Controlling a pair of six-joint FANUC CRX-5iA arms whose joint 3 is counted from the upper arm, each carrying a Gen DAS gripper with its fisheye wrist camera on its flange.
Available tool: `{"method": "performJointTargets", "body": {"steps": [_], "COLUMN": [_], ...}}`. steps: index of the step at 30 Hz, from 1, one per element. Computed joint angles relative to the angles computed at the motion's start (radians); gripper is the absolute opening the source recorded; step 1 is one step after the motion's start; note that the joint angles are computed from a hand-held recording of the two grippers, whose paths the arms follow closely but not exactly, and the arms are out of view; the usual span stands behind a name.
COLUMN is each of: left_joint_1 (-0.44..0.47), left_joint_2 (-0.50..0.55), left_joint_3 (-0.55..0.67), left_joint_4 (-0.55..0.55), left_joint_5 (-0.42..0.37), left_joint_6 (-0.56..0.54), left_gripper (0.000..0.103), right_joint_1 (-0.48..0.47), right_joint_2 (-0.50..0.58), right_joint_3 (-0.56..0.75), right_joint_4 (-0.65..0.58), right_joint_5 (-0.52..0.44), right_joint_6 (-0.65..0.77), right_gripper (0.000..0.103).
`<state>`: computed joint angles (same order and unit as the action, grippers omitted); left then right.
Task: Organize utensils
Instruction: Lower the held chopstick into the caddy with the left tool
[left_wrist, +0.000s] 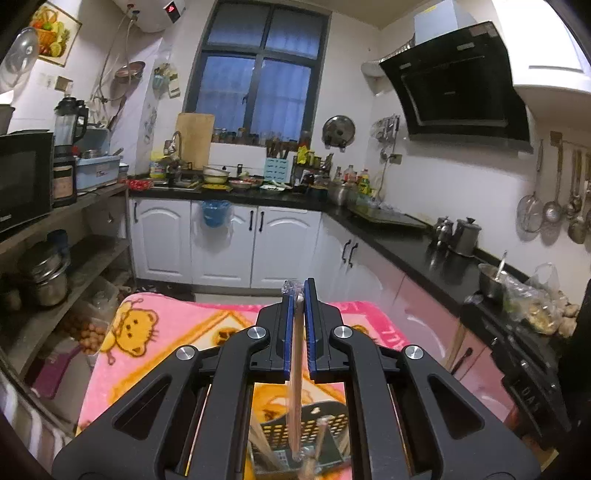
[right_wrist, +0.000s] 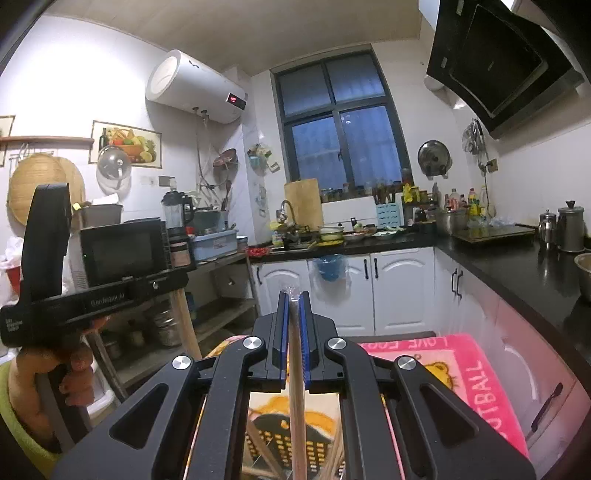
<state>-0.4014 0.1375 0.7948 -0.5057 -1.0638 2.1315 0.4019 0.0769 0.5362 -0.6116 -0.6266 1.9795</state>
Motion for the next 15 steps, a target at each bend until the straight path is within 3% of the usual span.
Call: {"method": "performJointTargets", "body": {"steps": [5, 10, 15], "left_joint_1": [0.020, 0.026, 0.025], "left_joint_2": [-0.009, -0.017, -0.017], "left_joint_3": [-0.063, -0.114, -0.154], "left_joint_4": [0.011, 0.003, 0.005], "left_joint_5": [0.028, 0.052, 0.067], "left_joint_6": [0.013, 0.014, 0.010], "left_gripper": [0.003, 0.003, 0.003], "right_joint_1": [0.018, 0.068, 0.091], "right_joint_2": [0.011, 0.019, 0.038], "right_joint_3": [-0.023, -0.076, -0.097], "right_joint_4": [-0.007, 0.106, 0.172], "right_joint_5": [0.072, 0.174, 0.215], "right_joint_6": [0.007, -0.053, -0.113], "right_gripper": [0.006, 0.006, 0.006]}}
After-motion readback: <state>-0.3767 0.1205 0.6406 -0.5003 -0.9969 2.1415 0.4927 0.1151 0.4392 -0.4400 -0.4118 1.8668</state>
